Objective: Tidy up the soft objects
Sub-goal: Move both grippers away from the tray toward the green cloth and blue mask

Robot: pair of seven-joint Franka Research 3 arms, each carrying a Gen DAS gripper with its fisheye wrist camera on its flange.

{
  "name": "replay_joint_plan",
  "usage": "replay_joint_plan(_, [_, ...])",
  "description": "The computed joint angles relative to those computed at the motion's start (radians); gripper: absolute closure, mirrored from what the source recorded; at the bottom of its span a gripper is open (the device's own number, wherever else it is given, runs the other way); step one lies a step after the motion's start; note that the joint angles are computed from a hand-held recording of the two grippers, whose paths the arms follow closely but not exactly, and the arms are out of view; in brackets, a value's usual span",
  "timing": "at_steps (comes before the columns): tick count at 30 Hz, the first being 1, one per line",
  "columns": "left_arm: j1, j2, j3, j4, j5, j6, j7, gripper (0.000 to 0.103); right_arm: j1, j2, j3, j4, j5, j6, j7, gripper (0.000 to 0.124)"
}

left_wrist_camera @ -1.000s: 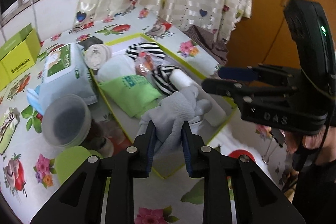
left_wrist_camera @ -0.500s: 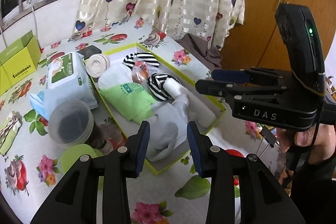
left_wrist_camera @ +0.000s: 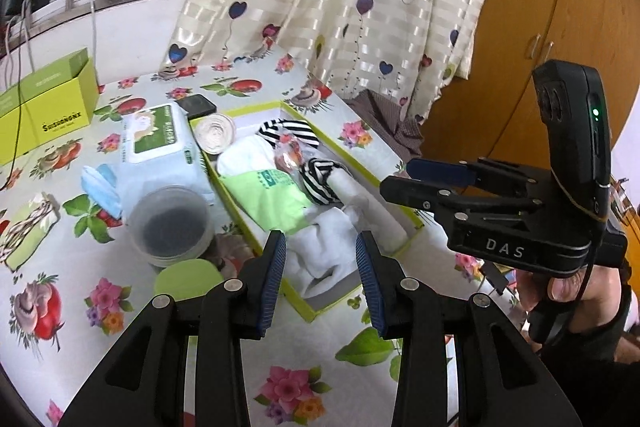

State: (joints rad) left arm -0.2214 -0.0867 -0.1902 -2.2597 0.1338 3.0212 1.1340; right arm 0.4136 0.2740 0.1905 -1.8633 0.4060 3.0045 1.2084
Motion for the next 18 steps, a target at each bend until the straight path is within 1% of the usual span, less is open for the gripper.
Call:
replay_joint_plan(2, [-0.002,-0.016,0.003,-0.016,-0.007,0.009,0.006,0.065,-0.009,-0.004,0.017,-0.001,0.016,0.002,-0.023,0.082])
replay_joint_plan(4, [0.025,-0.033,-0.014,-0.027,0.058,0.007,-0.051,0.065,-0.006,-0.007,0.022,0.000,0.021,0.000,-0.035,0.083])
replay_joint_plan(6, [0.038,-0.049,-0.018,-0.039,0.096,0.007,-0.087,0.065,-0.002,-0.009,0.027,0.000,0.027,0.000,-0.046,0.082])
replay_joint_plan(10, [0.039,-0.082,-0.007,-0.069,0.109,0.018,-0.109,0.065,0.009,-0.010,0.030,0.004,0.031,-0.001,-0.061,0.083])
replay_joint_plan(18, [0.087,-0.141,-0.024,-0.122,0.188,0.027,-0.205,0.065,0.031,-0.012,0.029,0.010,0.023,-0.005,-0.066,0.082])
